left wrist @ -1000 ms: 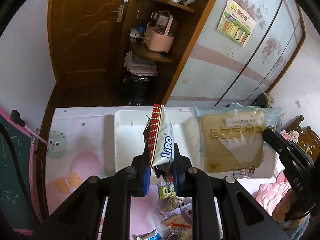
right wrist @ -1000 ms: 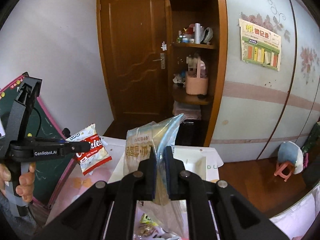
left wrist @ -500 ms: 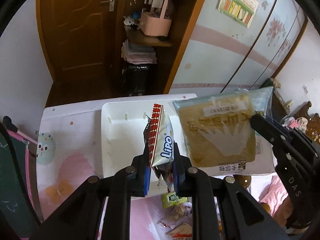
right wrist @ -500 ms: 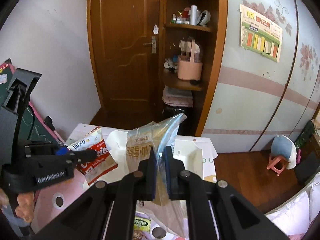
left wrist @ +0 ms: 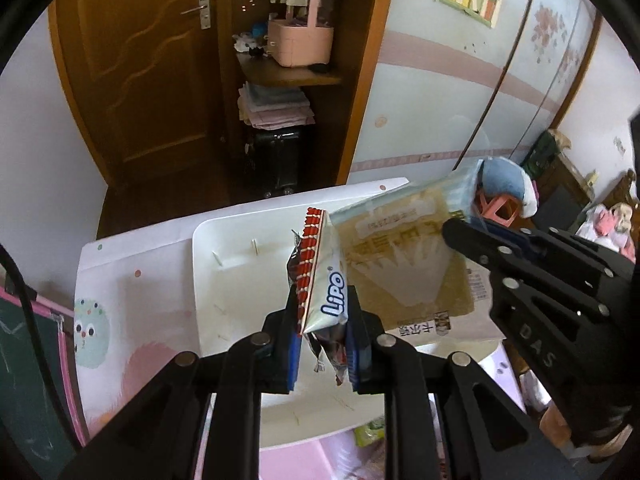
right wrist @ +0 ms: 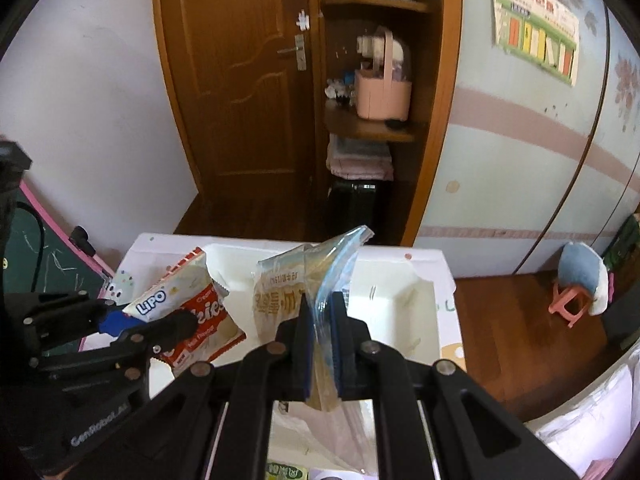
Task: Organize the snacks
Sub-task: 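Carry the Cookies pack with the left tool while the right tool carries the bread pack to the bin, then open both tools to drop the two packs into the white bin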
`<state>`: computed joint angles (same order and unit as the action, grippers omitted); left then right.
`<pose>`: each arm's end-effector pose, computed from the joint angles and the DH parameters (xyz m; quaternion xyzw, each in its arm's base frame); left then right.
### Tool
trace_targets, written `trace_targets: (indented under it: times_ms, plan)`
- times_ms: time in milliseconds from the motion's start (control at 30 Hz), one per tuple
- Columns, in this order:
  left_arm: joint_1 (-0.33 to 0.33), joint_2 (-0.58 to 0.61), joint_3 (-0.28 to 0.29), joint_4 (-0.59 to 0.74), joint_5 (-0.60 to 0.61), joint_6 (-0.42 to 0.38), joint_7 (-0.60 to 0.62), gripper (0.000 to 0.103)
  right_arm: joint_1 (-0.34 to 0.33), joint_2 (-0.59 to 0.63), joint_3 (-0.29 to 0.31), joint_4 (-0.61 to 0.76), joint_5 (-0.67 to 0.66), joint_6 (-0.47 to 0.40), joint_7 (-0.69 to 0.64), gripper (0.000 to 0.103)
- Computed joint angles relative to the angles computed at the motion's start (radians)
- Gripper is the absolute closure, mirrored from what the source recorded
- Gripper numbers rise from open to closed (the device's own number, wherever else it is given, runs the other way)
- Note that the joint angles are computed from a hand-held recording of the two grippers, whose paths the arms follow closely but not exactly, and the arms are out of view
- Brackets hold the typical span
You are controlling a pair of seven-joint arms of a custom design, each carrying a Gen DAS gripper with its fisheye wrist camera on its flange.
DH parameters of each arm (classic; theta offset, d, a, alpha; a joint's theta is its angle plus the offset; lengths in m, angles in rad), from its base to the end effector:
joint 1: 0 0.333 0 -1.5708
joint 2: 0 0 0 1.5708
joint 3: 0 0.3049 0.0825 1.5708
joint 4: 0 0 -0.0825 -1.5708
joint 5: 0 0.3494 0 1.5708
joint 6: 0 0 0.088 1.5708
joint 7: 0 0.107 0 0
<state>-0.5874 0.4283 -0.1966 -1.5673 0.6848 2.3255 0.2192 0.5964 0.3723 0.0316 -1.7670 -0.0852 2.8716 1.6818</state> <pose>0.4985 -0.4523 0.4418 -0.7426 0.6022 -0.2247 0.1881 0.5357 0.3915 0.4477 -0.8221 0.4422 -0.1632 0.3192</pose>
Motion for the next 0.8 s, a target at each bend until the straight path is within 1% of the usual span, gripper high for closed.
trace_targets:
  times_ms: [33,67,100,133,167,200,233,267,367,500,633,800]
  plan:
    - [-0.001,0.004,0.002,0.001,0.004,-0.005,0.001,0.075,-0.006,0.014,0.007,0.015,0.009,-0.015,-0.007,0.091]
    - [-0.001,0.015,0.003,0.01,0.003,-0.014,0.01,0.043,-0.006,0.03,0.007,0.036,0.012,-0.035,-0.009,0.09]
    - [-0.003,0.022,0.005,0.015,0.003,-0.023,0.011,0.02,0.008,0.044,-0.01,0.051,-0.004,-0.054,0.009,0.083]
    - [-0.028,0.031,0.023,0.03,0.034,-0.078,-0.02,0.014,0.032,0.052,-0.04,0.06,-0.037,-0.068,0.043,0.081]
    - [-0.035,0.023,0.03,0.017,0.059,-0.08,-0.043,0.011,0.063,0.055,-0.079,0.061,-0.083,-0.069,0.095,0.078]
    - [-0.036,0.011,0.032,-0.004,0.078,-0.075,-0.063,0.011,0.072,0.055,-0.092,0.059,-0.108,-0.068,0.123,0.07]
    - [-0.03,0.0,0.028,-0.023,0.081,-0.069,-0.074,0.011,0.066,0.05,-0.089,0.052,-0.115,-0.065,0.133,0.062]
    - [-0.022,-0.013,0.023,-0.043,0.077,-0.063,-0.087,0.011,0.05,0.043,-0.076,0.041,-0.108,-0.058,0.13,0.059]
    - [-0.018,-0.051,0.016,-0.089,0.1,-0.063,-0.148,0.011,0.02,0.004,-0.05,-0.009,-0.099,-0.039,0.119,0.057]
    - [-0.03,-0.111,-0.003,-0.135,0.161,-0.109,-0.21,0.011,0.015,-0.054,-0.05,-0.069,-0.133,-0.029,0.129,0.057]
    - [-0.037,-0.171,-0.039,-0.167,0.205,-0.165,-0.23,0.011,-0.001,-0.143,-0.028,-0.155,-0.164,-0.026,0.136,0.057]
    - [-0.044,-0.245,-0.092,-0.189,0.214,-0.208,-0.245,0.011,-0.055,-0.277,0.028,-0.278,-0.148,-0.016,0.124,0.057]
